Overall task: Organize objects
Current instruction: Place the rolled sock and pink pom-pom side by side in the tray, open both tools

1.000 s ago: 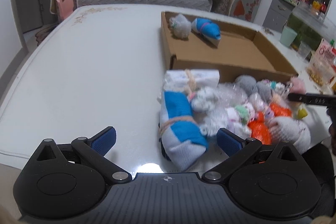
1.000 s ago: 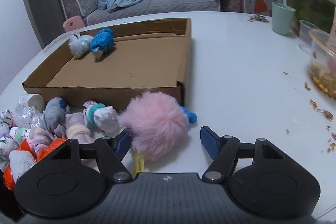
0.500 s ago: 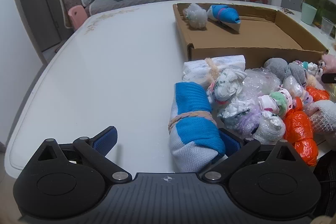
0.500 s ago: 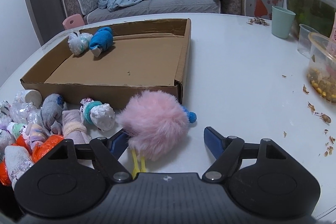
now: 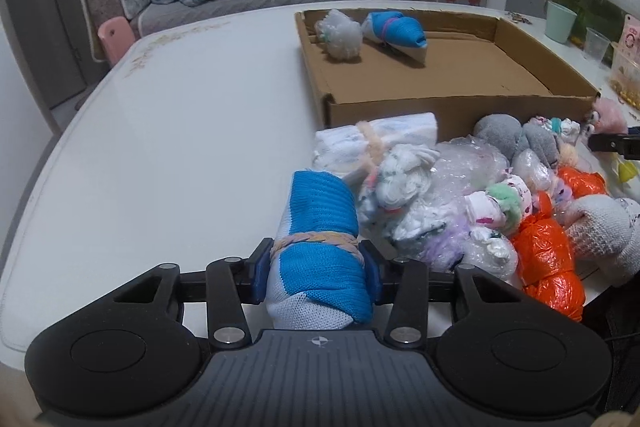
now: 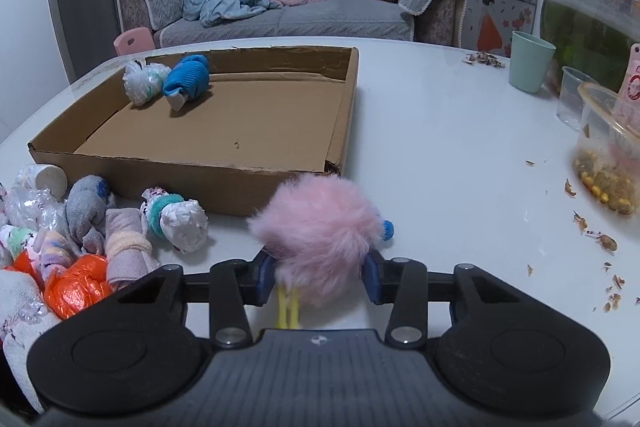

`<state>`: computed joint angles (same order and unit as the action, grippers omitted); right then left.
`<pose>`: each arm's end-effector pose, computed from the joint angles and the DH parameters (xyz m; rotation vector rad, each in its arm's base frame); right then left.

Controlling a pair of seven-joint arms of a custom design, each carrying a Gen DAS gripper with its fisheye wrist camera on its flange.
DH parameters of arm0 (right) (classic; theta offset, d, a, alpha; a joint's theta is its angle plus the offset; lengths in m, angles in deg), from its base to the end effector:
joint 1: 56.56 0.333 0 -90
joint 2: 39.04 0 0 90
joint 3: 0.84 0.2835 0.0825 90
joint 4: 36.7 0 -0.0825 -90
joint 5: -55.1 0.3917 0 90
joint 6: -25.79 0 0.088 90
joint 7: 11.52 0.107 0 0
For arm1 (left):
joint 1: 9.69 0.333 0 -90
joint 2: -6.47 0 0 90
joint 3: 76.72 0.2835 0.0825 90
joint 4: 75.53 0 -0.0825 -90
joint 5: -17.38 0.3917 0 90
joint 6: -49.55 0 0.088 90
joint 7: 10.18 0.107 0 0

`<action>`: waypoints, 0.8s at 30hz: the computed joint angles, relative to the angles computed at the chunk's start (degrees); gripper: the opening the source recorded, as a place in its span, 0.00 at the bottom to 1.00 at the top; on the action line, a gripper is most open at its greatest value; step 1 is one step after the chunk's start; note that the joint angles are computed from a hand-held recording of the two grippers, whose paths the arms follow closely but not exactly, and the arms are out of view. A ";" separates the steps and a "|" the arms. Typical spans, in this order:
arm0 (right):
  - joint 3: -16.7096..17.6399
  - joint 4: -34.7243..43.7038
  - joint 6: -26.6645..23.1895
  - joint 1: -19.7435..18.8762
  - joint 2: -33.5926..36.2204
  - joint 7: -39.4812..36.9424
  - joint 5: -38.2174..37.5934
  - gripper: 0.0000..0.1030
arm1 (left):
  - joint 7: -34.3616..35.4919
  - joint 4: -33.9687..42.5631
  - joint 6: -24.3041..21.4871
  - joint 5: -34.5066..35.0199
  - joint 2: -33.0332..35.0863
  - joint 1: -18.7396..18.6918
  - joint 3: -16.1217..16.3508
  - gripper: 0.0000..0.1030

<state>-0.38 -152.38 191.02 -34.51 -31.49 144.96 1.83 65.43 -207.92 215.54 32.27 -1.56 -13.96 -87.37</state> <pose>0.5515 0.2786 0.4175 -1.7387 1.6470 -0.6956 0.5251 -0.1578 0.4474 -1.5612 2.0017 -0.7030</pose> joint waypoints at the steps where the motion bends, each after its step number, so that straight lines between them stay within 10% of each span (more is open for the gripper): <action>1: -0.05 -0.23 0.09 0.03 -0.26 0.03 -0.32 0.36 | 0.46 -0.24 -0.03 -0.65 -0.34 -0.14 0.27 0.50; 14: 1.15 -3.11 2.01 -2.03 -5.73 13.77 -19.93 0.31 | 2.94 -1.39 0.52 -4.95 -4.68 0.53 1.67 0.50; 24: 1.93 7.48 7.29 -4.98 -2.90 4.79 -21.13 0.31 | 20.11 15.32 -1.94 -22.14 2.31 -5.27 4.25 0.50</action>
<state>1.56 -144.90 198.32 -39.50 -34.39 149.74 -19.30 85.54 -192.61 213.61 10.14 0.75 -19.23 -83.12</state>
